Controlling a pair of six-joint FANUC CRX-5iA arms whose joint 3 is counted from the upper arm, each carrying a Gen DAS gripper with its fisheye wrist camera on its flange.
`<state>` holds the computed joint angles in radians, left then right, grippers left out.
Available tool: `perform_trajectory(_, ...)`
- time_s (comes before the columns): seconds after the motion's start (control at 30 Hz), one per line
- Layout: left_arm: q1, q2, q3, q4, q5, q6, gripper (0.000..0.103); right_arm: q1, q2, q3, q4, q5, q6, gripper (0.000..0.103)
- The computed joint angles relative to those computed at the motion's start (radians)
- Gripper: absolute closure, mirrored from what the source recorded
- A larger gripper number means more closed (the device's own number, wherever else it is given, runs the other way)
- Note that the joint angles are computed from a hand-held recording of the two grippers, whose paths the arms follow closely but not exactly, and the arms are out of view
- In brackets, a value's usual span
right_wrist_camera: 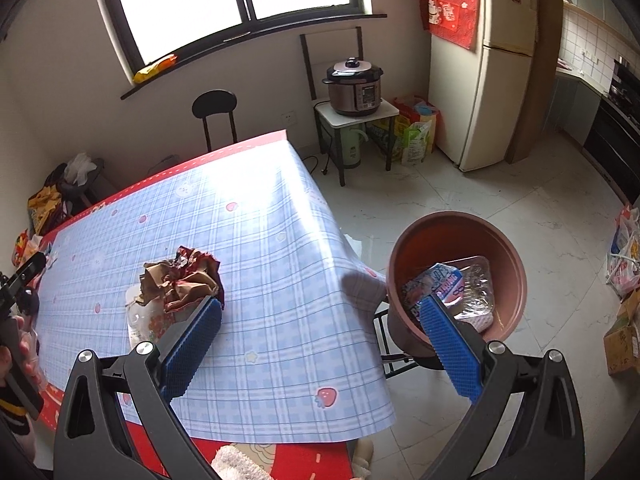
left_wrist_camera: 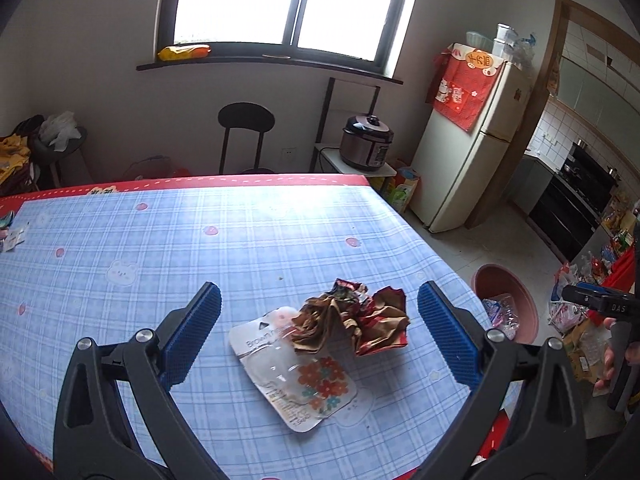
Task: Collect trash
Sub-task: 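Move both grippers back over the table toward the remaining trash, then grasp the crushed brown paper bag with the right gripper while the left gripper grasps the clear pouch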
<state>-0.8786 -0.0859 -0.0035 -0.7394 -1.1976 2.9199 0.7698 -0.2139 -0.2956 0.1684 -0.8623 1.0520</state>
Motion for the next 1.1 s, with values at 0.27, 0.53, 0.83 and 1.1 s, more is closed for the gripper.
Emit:
perform_trajectory(0.27, 0.040, -0.108, -0.168, 0.055, 0.026, 0.088, 0.006, 0.070, 0.114, 0.080, -0.105, 0.011, 0.101, 0.005)
perform_trajectory(0.53, 0.099, -0.161, -0.324, 0.136, 0.135, 0.150, 0.006, 0.223, 0.323, 0.177, -0.046, -0.041, 0.368, 0.005)
perform_trajectory(0.83, 0.124, -0.191, -0.407, 0.174, 0.210, 0.190, 0.007, 0.295, 0.554, 0.287, 0.086, -0.079, 0.515, 0.005)
perform_trajectory(1.1, 0.142, -0.192, -0.444, 0.212, 0.261, 0.192, 0.007, 0.254, 0.594, 0.353, 0.000, -0.098, 0.525, 0.018)
